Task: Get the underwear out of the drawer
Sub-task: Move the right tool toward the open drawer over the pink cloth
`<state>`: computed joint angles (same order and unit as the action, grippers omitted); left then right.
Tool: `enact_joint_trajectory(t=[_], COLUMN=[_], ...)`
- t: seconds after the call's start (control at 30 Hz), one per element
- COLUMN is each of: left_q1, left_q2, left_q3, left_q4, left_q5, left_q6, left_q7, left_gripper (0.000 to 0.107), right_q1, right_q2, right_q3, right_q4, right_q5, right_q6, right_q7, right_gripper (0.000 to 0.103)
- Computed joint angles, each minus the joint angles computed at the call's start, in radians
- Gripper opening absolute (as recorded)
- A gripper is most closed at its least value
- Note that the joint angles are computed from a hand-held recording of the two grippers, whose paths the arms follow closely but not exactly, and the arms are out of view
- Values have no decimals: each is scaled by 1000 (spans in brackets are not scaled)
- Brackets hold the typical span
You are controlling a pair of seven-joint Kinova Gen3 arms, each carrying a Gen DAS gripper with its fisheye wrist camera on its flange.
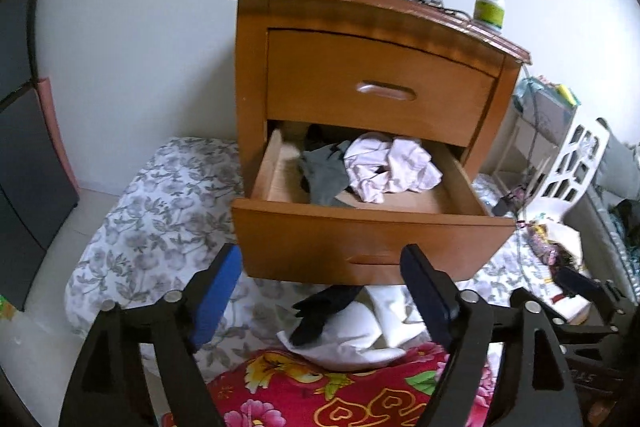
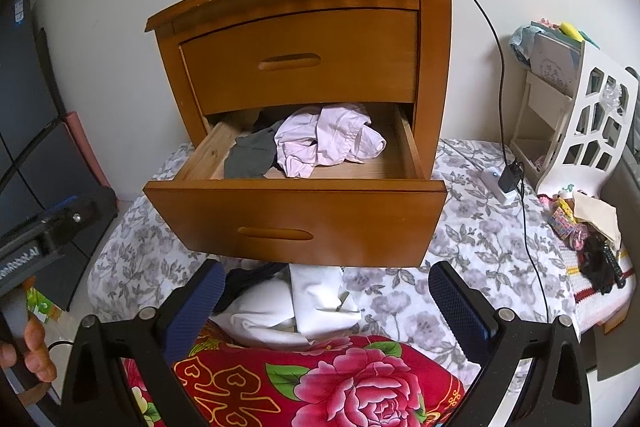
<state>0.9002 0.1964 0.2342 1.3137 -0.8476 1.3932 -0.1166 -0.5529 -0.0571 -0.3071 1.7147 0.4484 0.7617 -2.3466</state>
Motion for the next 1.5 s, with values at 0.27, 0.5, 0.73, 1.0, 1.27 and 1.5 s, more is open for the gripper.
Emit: enact_joint_trajectory(t=[0.27, 0.5, 0.73, 1.0, 1.27, 1.5], left_q1=[24, 16, 32, 61, 39, -25], left_q2=[32, 36, 72, 108, 82, 64], left_q3=[-21, -30, -61, -117, -131, -121], left_q4=[-24, -70, -195, -313, -213, -119], left_q5=[-34, -50, -101, -143, -160, -113], left_q6=[80, 88, 137, 136, 43, -29], left_q7=[20, -19, -118, -216, -111, -39], left_gripper=[96, 99, 99, 99, 99, 99], right_q1=[-8, -25, -36, -27, 8, 15], right_q2=[13, 33, 55, 99, 184, 286], right_q3=[2, 7, 27, 63, 114, 153], right_q4=[-11, -35, -65, -170, -332, -520], right_q5=[0, 21, -3, -63, -201, -267], right_q6=[8, 17, 6, 14, 71, 199], right_q7=[13, 22, 70, 199, 370, 471], right_gripper=[103, 103, 103, 103, 103, 103])
